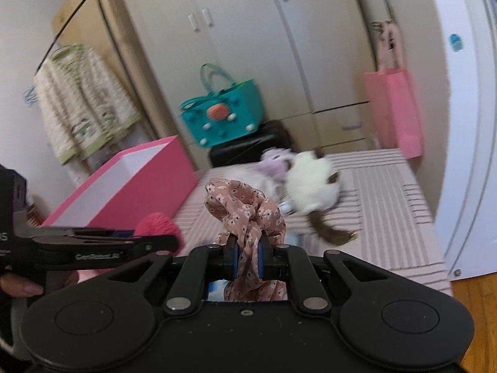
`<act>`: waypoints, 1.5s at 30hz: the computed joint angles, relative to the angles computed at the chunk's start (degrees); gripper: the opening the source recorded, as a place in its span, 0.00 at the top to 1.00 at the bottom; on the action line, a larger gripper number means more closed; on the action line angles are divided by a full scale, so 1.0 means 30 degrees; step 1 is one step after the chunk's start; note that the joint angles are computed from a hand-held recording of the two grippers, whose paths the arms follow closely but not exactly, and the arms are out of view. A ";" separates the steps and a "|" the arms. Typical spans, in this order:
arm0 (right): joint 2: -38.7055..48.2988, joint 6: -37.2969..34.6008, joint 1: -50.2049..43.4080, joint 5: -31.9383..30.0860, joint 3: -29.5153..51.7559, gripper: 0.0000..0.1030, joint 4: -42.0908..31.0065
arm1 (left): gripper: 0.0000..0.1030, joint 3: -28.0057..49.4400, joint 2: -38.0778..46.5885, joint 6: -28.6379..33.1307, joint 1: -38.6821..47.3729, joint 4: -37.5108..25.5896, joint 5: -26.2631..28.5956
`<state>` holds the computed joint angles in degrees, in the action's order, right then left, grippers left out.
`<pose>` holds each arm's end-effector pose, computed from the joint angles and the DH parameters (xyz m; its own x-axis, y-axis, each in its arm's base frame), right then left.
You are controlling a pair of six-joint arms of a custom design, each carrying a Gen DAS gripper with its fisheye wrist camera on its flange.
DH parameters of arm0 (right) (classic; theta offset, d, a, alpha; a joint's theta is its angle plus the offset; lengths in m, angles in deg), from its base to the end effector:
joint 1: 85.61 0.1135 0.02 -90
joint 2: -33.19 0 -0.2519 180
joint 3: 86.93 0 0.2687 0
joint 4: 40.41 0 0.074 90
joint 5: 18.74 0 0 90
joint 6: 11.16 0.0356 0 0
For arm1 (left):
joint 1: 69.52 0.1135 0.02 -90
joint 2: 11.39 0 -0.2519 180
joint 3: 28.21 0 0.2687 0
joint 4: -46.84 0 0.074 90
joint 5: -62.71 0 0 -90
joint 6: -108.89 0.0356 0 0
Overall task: Organize soft objects
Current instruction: 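Lift the strawberry and scrunchie and carry both over the pink box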
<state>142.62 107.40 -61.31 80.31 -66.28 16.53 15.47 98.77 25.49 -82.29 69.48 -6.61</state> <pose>0.1866 0.0781 0.0248 -0.5584 0.2659 -0.7858 -0.0201 0.9426 0.3333 0.2815 -0.0767 0.0293 -0.6187 0.2505 -0.7446 0.5298 0.8329 -0.1601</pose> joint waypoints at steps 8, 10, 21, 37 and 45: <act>-0.5419 -0.0961 0.1544 -0.2138 0.0670 0.86 -0.7291 | 0.58 -0.1064 -0.4291 0.4279 0.3169 -0.6886 0.3681; -0.5712 -0.1008 0.1820 -0.2764 0.1084 0.86 -0.8603 | 0.58 -0.1175 -0.5120 0.5276 0.3911 -0.8286 0.3949; -0.4794 -0.0584 0.2959 -0.8441 0.5608 0.85 -1.4889 | 0.58 0.0472 -0.7687 1.0861 0.7822 -1.6241 0.3695; -0.2581 -0.2679 0.2962 -0.9801 1.3686 0.85 -1.9515 | 0.58 0.5992 -0.6221 1.2510 1.1248 -1.9579 0.5944; 0.0913 -0.3571 0.2200 -0.7440 1.8090 0.84 -1.9321 | 0.58 0.9409 -0.1672 0.8634 0.9250 -1.4275 0.4104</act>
<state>145.35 96.68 -54.70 57.99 -12.01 -41.44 43.70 93.75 51.39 -54.54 26.65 5.70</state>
